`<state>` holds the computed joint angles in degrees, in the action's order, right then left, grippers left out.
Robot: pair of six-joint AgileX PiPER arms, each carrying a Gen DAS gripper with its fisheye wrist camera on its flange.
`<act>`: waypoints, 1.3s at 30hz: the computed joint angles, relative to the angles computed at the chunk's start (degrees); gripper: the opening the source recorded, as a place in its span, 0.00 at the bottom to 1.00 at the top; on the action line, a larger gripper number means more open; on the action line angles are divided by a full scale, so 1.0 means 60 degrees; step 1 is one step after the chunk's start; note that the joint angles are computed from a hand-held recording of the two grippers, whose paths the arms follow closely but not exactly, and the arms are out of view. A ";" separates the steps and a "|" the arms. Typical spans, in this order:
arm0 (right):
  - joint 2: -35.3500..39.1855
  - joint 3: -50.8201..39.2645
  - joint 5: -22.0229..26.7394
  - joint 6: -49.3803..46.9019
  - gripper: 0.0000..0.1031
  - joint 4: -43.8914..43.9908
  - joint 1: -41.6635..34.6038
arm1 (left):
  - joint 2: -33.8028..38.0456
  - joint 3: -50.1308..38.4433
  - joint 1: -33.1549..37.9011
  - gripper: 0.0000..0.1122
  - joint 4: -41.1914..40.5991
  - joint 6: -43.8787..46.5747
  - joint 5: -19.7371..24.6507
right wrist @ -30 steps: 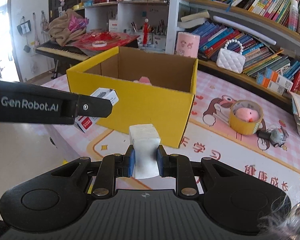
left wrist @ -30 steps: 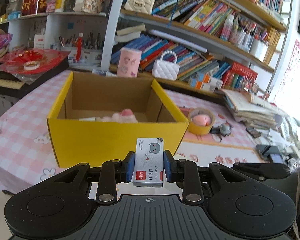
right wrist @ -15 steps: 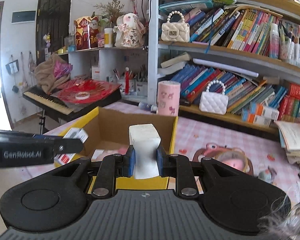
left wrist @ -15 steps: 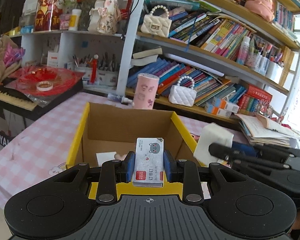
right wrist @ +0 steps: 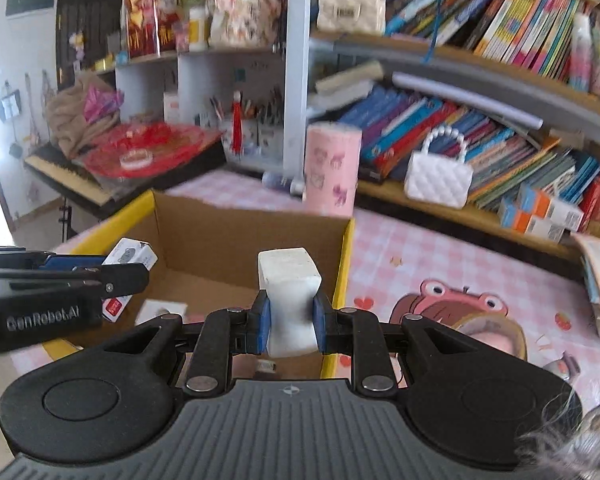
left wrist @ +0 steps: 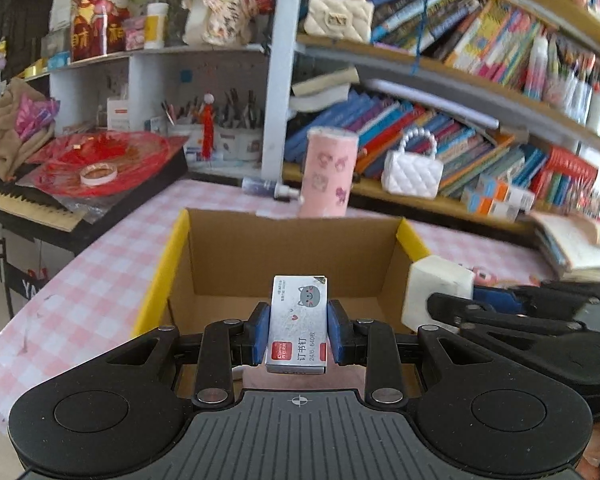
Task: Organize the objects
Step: 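Carry the white-red box and white block with both grippers over the yellow box, then open both grippers to drop the box and block into the yellow box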
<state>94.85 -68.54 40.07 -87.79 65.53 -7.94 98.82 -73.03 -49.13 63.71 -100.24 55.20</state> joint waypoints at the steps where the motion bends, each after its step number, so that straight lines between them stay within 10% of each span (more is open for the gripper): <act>1: 0.0153 -0.0107 -0.0110 0.0131 0.20 -0.0209 0.0105 | 0.0105 -0.0088 0.0019 0.25 -0.0059 0.0120 -0.0032; 19: 0.1498 -0.1688 0.0207 0.0843 0.21 -0.1951 0.0821 | 0.1055 -0.0719 0.0599 0.28 -0.0924 0.0990 -0.0332; 27: 0.1417 -0.1852 0.0913 0.1042 0.35 -0.1126 0.0180 | 0.0674 -0.0477 0.0316 0.62 -0.0291 0.0025 0.0262; 39: 0.0576 -0.1542 0.1483 0.1809 0.48 -0.0186 -0.1126 | 0.0161 -0.0534 -0.0816 0.79 0.0696 -0.0997 0.1360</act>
